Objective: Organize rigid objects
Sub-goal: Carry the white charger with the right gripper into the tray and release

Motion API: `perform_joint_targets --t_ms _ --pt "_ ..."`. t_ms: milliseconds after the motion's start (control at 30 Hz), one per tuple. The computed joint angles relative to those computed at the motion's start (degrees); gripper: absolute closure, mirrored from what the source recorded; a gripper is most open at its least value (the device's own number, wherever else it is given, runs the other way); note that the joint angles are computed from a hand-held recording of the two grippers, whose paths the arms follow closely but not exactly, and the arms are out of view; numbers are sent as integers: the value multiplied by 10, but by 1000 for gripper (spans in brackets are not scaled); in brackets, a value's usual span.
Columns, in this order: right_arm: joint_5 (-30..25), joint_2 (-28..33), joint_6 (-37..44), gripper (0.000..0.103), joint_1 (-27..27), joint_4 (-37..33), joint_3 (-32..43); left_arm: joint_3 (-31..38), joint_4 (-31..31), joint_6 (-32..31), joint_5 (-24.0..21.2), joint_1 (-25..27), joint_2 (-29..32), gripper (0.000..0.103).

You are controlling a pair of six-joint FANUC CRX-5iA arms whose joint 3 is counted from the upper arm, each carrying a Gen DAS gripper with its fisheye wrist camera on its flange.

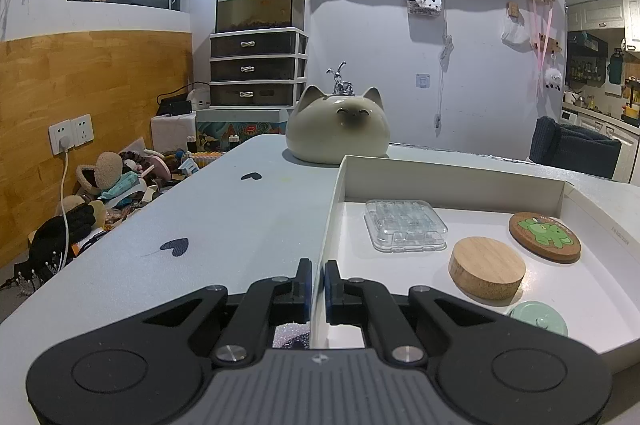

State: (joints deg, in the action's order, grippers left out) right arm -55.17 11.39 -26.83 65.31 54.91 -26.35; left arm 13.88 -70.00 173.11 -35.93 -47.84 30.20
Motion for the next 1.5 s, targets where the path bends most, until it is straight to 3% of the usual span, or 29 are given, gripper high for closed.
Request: perform_joint_targets --t_ms 67,200,267,367,533,800,1133,1333,1500 --pt "1 -3 -4 62 -1 0 -1 0 0 0 0 -1 0 97" --pt "25 -7 -46 50 -14 17 -9 -1 0 0 1 1 -1 97" --pt "27 -1 -49 52 -18 13 -3 -1 0 0 1 1 -1 97" --pt "4 15 -25 67 -16 -9 15 0 1 0 1 0 0 97" --pt "-6 12 -57 67 -14 16 11 -1 2 -1 2 1 -1 97" --pt "-9 28 -81 67 -35 114 46 0 2 5 6 1 1 97" --pt "121 118 -12 67 -81 136 169 -1 2 5 9 3 1 97" --pt "175 181 67 67 -89 85 268 0 2 5 8 2 2 97" --pt "175 235 161 67 -83 13 358 -1 2 5 9 3 1 97"
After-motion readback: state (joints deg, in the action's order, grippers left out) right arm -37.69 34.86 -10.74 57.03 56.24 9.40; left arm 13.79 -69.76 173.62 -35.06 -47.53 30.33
